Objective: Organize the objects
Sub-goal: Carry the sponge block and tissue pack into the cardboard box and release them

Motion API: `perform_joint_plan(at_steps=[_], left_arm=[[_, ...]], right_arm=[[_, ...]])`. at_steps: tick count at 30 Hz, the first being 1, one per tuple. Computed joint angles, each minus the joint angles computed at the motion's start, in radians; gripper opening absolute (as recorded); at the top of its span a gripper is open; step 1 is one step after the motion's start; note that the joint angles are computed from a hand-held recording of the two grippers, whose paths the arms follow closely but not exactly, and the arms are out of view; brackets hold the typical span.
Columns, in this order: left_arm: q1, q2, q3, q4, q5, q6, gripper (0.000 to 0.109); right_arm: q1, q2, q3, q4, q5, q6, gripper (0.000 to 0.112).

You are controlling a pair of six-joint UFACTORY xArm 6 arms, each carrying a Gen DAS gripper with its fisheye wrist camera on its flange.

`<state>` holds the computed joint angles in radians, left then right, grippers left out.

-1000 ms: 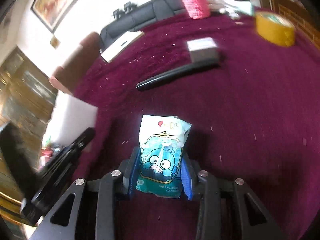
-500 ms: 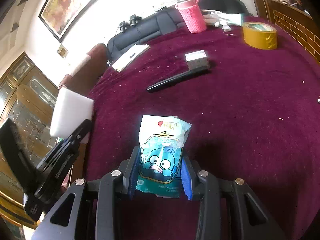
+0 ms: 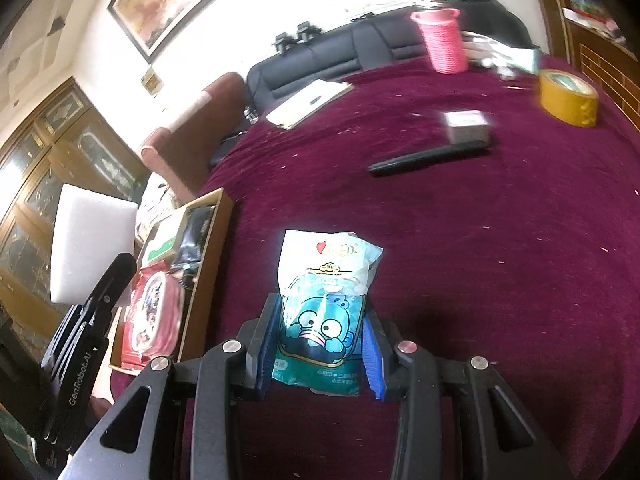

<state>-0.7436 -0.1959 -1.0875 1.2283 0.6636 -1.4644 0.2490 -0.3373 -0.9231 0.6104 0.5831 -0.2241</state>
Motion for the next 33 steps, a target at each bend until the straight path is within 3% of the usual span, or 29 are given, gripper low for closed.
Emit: perform_joint_plan(at_steps=[9,15,25,33], left_arm=[[0.065,-0.134,0.140,0.000,-0.003,-0.048,0.014],[0.160,-0.216,0.239,-0.063,-0.073,-0.054,0.014],[0.357,-0.330,0.424,-0.306,-0.273,0.043,0.014],[0.410,-0.342,0.467,-0.483,-0.344,0.201,0.014]], right_arm=[[0.112,0.074,-0.090,-0.092,-0.018,0.068,0.041],[0.188,0.168,-0.208,-0.155,-0.001,0.105,0.041],[0.309,0.369,-0.437,-0.232,0.037,0.148,0.041],[0.355,0.544,-0.645,-0.316,0.082,0.220,0.041]])
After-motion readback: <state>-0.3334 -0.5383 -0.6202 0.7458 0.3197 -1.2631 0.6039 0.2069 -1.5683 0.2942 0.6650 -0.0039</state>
